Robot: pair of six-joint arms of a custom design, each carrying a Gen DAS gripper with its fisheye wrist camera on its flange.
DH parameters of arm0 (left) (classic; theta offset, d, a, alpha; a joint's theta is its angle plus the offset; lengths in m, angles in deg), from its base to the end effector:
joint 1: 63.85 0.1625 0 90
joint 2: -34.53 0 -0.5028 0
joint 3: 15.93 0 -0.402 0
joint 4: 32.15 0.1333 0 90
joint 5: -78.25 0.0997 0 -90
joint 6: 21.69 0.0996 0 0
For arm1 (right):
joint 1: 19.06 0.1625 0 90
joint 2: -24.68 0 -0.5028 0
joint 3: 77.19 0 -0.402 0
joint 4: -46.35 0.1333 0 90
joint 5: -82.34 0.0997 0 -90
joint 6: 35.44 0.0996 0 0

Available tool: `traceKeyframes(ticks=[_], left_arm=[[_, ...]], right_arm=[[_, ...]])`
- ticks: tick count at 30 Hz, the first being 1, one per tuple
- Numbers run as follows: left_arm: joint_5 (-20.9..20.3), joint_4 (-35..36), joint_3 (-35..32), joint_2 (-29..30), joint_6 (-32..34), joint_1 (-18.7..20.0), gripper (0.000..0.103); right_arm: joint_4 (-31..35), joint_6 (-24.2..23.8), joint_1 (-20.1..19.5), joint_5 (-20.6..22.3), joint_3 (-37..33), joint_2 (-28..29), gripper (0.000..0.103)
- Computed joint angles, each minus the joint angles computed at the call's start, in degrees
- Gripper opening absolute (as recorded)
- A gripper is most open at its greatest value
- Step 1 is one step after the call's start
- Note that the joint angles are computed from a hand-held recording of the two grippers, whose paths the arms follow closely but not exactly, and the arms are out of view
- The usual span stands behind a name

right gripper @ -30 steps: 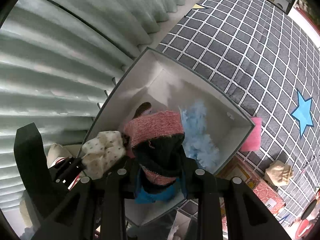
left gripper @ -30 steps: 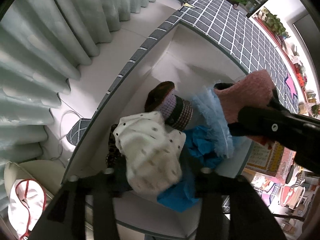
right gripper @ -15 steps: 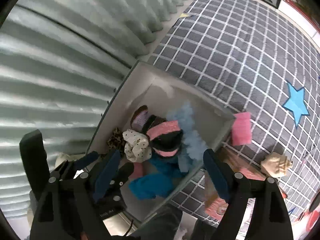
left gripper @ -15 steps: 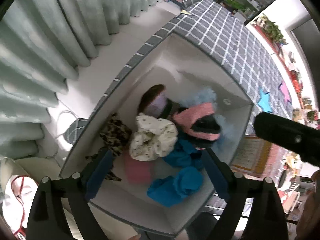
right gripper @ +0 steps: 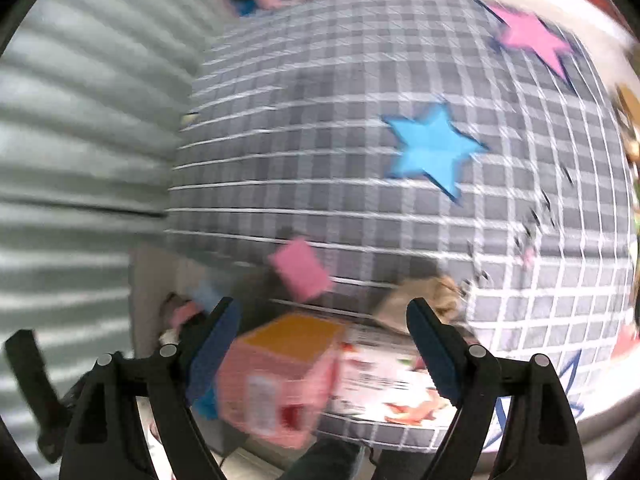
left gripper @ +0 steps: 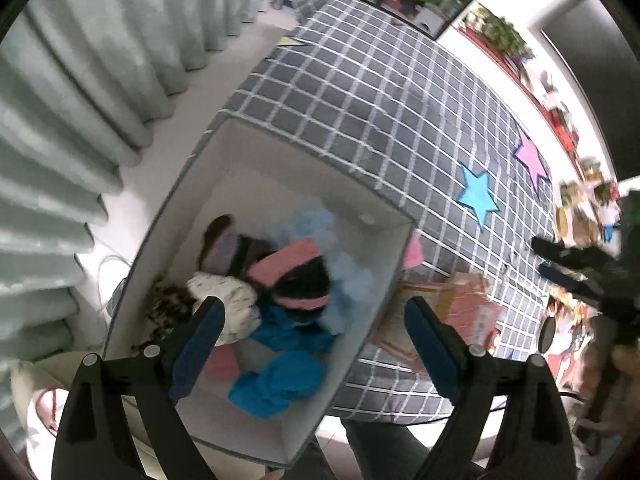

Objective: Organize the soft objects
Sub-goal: 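Grasp the pink foam block with the left tool while the right tool grasps the beige sock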

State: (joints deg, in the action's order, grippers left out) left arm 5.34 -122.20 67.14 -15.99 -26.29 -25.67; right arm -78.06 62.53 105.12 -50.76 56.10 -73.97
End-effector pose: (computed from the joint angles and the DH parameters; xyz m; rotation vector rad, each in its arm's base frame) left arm -0.4431 -0.5552 0.2004 1.1352 2.3154 0.4787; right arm 0.2531 -0.2566 0.3580 -1.4095 -2.2690 0.9621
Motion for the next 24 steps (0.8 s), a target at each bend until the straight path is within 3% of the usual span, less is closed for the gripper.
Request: traceKeyframes(ticks=[3, 8, 11, 18, 20, 24], left_arm=[[-1.8, 1.8, -1.8, 2.2, 0.6, -1.6, 0.093], [-4.3, 4.3, -4.6, 6.7, 1.0, -4.0, 0.093], [-3.7, 3.8, -4.5, 8.0, 1.3, -5.4, 0.093], [-3.6, 4.2, -4.0, 8.5, -1.3, -6.2, 0.093], [-3.2, 4.4, -3.7, 8.0, -2.4, -6.2, 0.093], [-2.5, 5.0, -3.4, 7.4, -4.0, -6.0, 0.093]], right_arm=[[-3.5, 0.7, -3.3, 3.6, 5.8, -3.6, 0.086], [-12.3, -4.8, -10.4, 9.1, 13.2, -6.1, 0.086], [-13.2, -7.3, -11.3, 8.7, 13.8, -5.0, 0.086], [-25.3, -32.0, -18.5, 11.5, 12.3, 1.5, 0.088], [-27.7, -37.6, -20.6, 12.9, 11.6, 3.5, 0.103], [-25.6, -45.1, -22.2, 12.7, 8.0, 7.7, 0.103]])
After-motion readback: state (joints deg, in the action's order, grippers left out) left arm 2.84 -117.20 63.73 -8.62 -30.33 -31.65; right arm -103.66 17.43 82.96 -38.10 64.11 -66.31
